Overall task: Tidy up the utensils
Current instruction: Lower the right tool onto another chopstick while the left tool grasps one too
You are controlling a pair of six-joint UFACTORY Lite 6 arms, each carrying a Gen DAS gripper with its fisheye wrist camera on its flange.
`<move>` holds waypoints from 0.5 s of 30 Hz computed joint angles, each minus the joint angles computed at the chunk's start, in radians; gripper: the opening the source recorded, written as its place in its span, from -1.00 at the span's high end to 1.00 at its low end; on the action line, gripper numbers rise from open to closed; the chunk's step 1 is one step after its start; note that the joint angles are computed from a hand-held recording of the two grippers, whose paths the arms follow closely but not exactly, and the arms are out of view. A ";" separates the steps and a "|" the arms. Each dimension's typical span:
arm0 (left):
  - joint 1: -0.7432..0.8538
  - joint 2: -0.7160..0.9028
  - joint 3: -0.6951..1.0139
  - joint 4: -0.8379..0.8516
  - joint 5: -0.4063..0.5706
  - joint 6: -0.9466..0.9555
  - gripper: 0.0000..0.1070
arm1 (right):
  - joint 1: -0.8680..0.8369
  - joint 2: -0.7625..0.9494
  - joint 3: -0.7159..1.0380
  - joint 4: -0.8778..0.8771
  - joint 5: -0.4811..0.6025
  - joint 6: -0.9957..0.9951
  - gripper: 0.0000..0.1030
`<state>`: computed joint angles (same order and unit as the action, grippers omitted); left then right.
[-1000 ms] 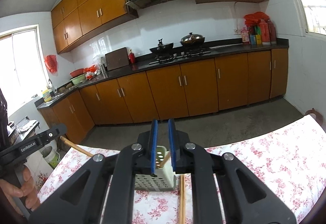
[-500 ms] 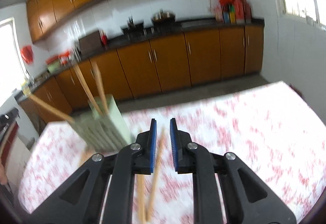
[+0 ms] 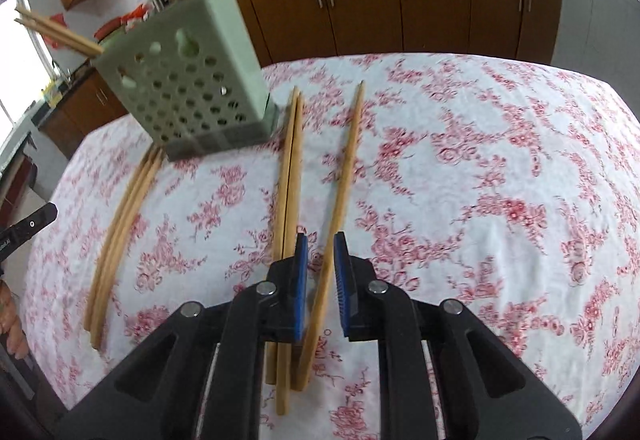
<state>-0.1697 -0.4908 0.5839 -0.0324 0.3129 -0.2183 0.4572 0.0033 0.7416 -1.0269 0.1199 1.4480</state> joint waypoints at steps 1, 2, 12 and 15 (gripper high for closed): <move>-0.004 -0.001 -0.016 -0.006 -0.007 0.005 0.85 | 0.009 0.014 0.011 -0.022 0.020 0.018 0.69; -0.003 0.001 -0.026 -0.033 -0.011 0.034 0.85 | 0.015 0.026 0.021 -0.021 0.040 0.011 0.69; -0.078 0.028 -0.071 -0.154 -0.049 0.164 0.85 | -0.088 0.023 0.000 -0.154 0.164 0.220 0.85; -0.111 0.052 -0.074 -0.163 -0.059 0.171 0.85 | -0.126 0.004 -0.022 -0.148 0.155 0.199 0.85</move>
